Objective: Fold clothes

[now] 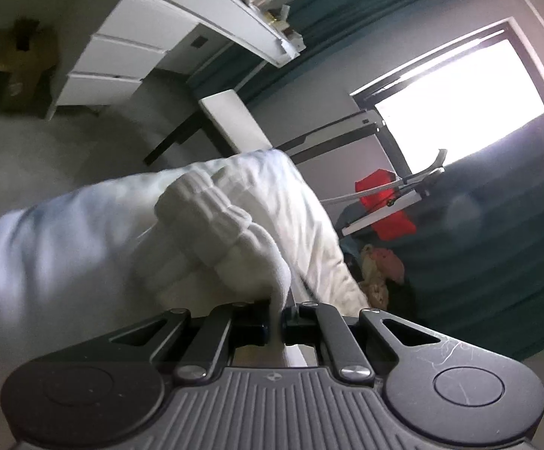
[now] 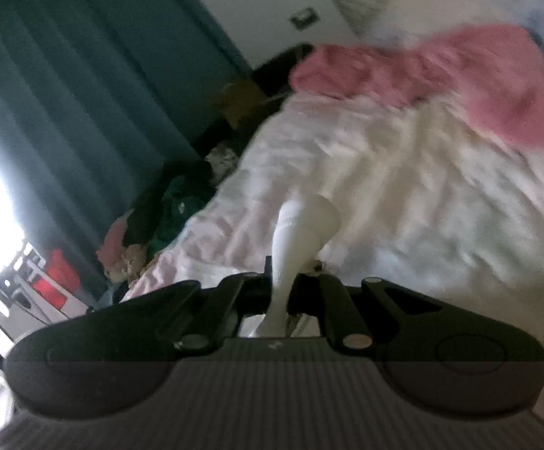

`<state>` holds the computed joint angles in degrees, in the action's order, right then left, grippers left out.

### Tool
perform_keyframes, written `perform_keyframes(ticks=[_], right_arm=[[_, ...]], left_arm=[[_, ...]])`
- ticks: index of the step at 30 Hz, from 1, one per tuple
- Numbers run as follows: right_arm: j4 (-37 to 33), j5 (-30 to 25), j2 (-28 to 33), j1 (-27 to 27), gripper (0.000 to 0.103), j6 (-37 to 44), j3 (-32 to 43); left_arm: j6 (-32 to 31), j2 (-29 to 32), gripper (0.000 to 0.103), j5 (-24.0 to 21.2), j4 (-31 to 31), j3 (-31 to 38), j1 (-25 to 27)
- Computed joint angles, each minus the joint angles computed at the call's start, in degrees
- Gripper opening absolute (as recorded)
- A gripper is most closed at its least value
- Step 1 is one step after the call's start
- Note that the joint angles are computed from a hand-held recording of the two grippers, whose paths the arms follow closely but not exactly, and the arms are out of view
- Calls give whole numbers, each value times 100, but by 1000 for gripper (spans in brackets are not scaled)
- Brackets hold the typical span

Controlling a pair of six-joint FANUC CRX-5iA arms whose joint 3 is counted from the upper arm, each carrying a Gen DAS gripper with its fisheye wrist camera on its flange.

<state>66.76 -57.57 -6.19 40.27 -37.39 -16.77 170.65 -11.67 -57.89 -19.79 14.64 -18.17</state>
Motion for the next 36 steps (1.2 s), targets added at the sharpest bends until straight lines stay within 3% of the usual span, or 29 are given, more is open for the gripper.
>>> perform_keyframes(ticks=[2,4,8,14,17,20,24,25,26,28,30,33,36], right_arm=[[-82,221,462,-285,5,276,562],[-173,342,1052,-536,5,682,1246],[-277,510,2289,-923,5,1400,2505],[-1501,357,4133,-1205,6,2868,4704],[-2362,224,4567,-1301,6,3144,5258],[-2318,703,4357,-1377,6,2922,4747],[-2692,985,4068,-1387,15,3406,4499],[-2692,1209,3876,-1385,22,3275,4226],[-2634,1503,3673,-1389,34,3048,3912],[-2143,2321,3178,-1407,49,2193,3044],[-1232,3013,2678,-1429,53,1032,2141],[-468,3464,2053,-1359,54,11,1248],[148,3557,1496,-1247,54,-957,560]], left_arm=[[-227,472,6,-12,72,470,197],[-242,992,6,-64,-244,1013,196],[-581,2199,7,-407,-434,2197,299],[-1381,3813,9,-1132,-79,3773,646],[-1555,4355,9,-1528,-152,4512,631],[-1670,4621,11,-1691,-269,4897,569],[-1543,4161,16,-1095,-324,4035,544],[-1461,3971,16,-855,-311,3724,554],[-1391,3718,19,-500,-266,3319,572],[-1409,3269,32,196,-105,2607,602],[-1667,2808,39,1004,159,1868,617],[-1363,2374,48,1318,-9,1338,374],[-536,2076,53,1155,-216,1054,107]])
